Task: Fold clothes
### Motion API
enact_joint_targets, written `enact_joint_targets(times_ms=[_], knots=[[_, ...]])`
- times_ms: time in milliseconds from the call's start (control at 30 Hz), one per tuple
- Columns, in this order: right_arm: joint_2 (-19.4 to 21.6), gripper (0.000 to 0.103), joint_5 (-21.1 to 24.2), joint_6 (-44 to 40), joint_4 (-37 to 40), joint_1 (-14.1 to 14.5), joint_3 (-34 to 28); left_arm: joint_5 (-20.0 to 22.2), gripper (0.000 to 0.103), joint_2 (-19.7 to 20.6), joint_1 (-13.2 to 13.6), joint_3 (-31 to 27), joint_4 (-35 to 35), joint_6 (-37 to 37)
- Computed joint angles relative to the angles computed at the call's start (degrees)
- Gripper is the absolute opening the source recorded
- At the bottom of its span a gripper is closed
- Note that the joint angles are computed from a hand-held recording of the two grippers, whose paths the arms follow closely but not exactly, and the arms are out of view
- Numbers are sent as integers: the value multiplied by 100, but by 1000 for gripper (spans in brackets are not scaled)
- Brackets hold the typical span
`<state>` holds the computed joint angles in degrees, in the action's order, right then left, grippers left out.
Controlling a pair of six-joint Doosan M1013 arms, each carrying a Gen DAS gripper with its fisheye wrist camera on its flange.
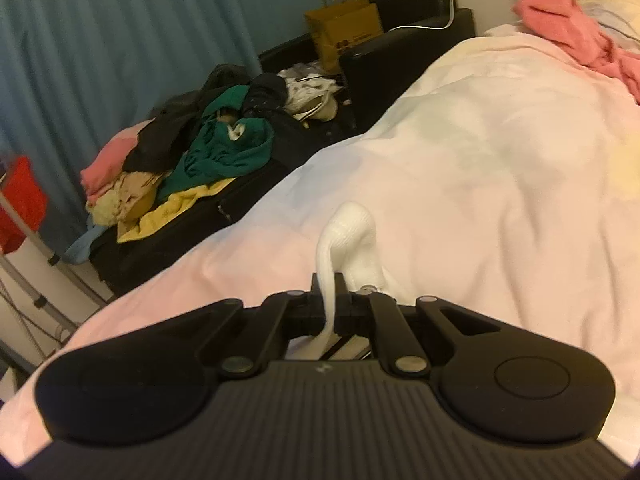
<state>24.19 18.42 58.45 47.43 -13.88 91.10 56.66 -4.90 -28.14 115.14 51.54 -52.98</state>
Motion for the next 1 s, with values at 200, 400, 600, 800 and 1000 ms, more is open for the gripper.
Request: enact_joint_targets(times_ms=[200, 400, 600, 800, 1000], knots=[[-414, 11, 348, -1621, 1514, -222, 497, 785, 45, -375, -744, 263, 347, -280], [-964, 63, 1849, -2630, 3144, -955, 1244, 1508, 61, -695, -1924, 446, 444, -1028], [-1038, 63, 3984, -1808, 3429, -1752, 1813, 1587, 60, -766, -2791, 621, 412, -1884], [-705, 62, 4565, -750, 3286, -1855, 1943, 1457, 57, -736, -3077, 915, 435, -2984], [-395, 58, 4299, -1230, 3881, -1586, 1873, 1273, 52, -711, -2702, 1104, 633, -3104]])
